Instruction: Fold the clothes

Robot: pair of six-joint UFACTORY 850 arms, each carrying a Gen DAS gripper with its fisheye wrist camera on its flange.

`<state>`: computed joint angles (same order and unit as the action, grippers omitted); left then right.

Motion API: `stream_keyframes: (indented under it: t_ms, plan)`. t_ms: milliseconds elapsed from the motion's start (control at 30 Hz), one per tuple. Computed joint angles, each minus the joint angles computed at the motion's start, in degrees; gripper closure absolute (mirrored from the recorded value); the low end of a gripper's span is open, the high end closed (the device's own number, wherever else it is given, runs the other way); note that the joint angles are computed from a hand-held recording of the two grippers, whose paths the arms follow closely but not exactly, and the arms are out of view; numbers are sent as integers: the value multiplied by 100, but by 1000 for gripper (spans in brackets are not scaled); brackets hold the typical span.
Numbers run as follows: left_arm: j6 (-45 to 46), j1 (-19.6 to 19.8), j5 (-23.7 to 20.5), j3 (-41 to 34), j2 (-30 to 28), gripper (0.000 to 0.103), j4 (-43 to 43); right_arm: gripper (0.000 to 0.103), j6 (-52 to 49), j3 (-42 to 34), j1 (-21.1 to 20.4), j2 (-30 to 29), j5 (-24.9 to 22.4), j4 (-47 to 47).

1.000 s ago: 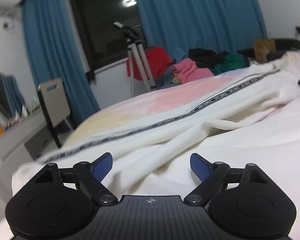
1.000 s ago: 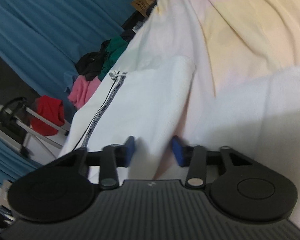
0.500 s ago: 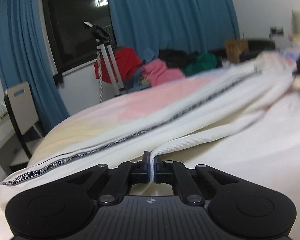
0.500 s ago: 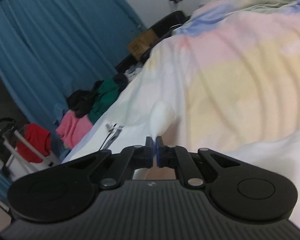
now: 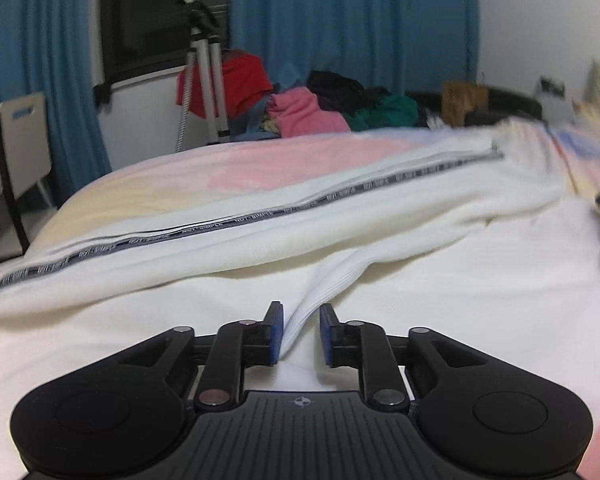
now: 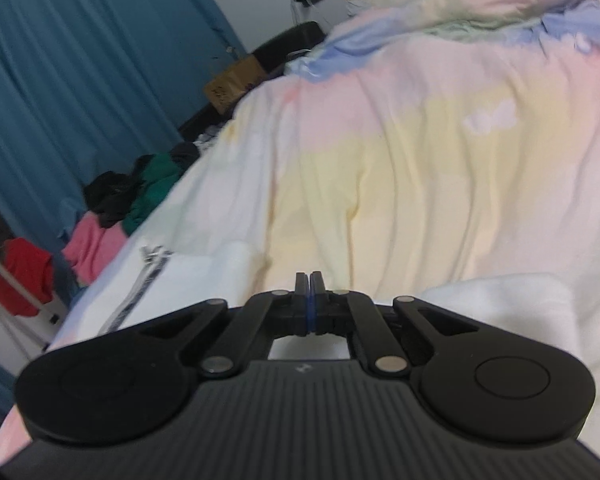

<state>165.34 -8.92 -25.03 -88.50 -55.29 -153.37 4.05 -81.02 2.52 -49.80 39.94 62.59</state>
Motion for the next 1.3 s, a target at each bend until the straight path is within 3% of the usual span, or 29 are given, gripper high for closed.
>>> stream_keyframes:
  t_ms: [67,167,333,467,533,667,700,767,800,867,967,1133,1300]
  plan:
    - [-93,28,-168,352,242,78,-80,99,-211,274,175,246,130,36]
    - [192,-12,-400,942,661,64,-574,99,-215,722,370,637,106,-75]
    - [436,-41,-676,1790,1368,51,-1136,98,-290,1309,551,1236,-288,-108]
    - [564,-55,-905,2409,1863,19,-1542,97,-822,1579,675,1515,-565,223]
    - [428,-37,-1006,2684,2048,17,-1501,96,-874,1679,691,1586,-687,431]
    - [147,-41,-1150,3240,2343,4,-1510,93,276,1842,434,1662,-1481,-273]
    - [162,-60,-1157,3322,2379,2,-1560,89,401,1852,400,1644,-1532,-302]
    - [231,-103,-1166,3442,2419,1,-1671,48,310,1835,375,1601,-1533,10]
    - [337,-137,-1163,3474,2432,1,-1779,38,402,1861,377,1589,-1469,48]
    - [608,-215,-1153,3515,2452,0,-2039,35,542,1922,370,1591,-1402,349]
    - [855,-307,-1121,3459,2407,0,-2361,34,1401,2103,260,1611,-1539,334]
    - [639,-275,-950,3326,2321,0,-2363,34,3888,2349,46,1512,-1542,-1572]
    - [435,-233,-938,3242,2270,0,-2485,34,6469,2531,-61,1327,-571,-4035]
